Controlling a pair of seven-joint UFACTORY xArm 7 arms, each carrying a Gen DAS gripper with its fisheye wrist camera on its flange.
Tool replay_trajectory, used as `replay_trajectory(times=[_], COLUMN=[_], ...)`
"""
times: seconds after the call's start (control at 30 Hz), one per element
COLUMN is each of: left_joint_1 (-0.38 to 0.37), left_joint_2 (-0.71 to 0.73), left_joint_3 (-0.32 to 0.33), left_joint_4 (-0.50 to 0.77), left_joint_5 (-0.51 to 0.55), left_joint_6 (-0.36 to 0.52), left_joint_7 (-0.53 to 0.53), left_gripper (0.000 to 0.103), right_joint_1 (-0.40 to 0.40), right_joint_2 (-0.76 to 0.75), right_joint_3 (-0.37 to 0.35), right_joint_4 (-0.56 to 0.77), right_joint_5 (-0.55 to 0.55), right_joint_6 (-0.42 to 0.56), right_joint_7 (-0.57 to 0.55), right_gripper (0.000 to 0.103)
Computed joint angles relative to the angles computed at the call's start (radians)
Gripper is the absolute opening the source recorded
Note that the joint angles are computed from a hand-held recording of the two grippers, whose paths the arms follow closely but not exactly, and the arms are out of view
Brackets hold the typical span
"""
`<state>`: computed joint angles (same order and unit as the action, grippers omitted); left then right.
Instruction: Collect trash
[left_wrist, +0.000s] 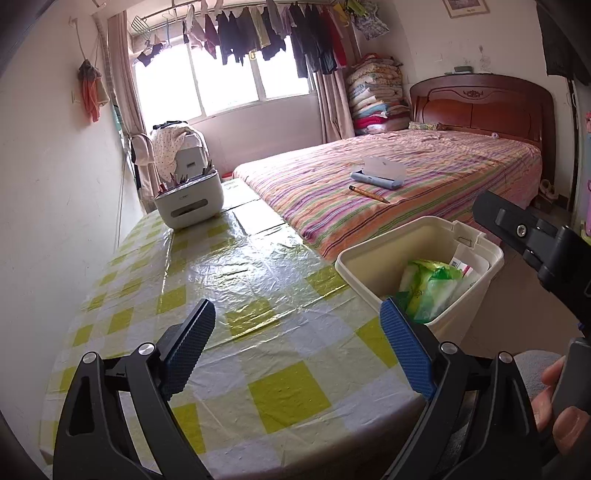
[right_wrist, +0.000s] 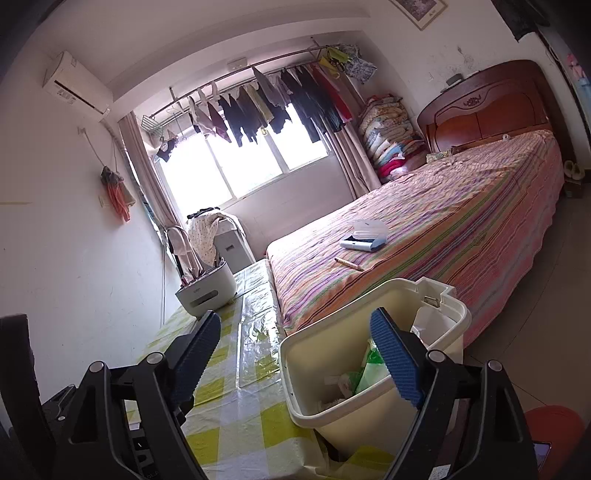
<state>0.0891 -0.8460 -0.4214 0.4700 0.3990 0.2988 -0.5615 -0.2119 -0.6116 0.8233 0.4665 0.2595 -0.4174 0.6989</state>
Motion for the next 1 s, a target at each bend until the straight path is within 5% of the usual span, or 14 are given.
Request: replay_trajectory(times=[0.23,0.37,1.0], left_joint_1=[0.008,0.006,-0.01], left_joint_2=[-0.22,-0.303,-0.37], left_joint_3=[0.045,0.076,0.13], left_joint_4=[-0.145,-0.2,-0.256], left_joint_5=[-0.023,-0.038,-0.061], left_joint_6=[0.13,0.206,0.238], left_joint_7=[-0.05,-0.072,-0.024], left_gripper=[0.089,0.089,0.09], right_joint_1=[0.037,0.018,-0.052], right_joint_2=[-0.176,-0.191,-0.164], right_joint_3=[0.062,0.097,0.138], right_joint_4=[-0.078,-0.09,-0.045], right_joint_5=[-0.031,-0.075,-0.238], right_joint_6=[0.116,0.1,0.095], right_joint_7=[0.059,0.11,0.235], right_gripper=[0.083,0.084,0.084])
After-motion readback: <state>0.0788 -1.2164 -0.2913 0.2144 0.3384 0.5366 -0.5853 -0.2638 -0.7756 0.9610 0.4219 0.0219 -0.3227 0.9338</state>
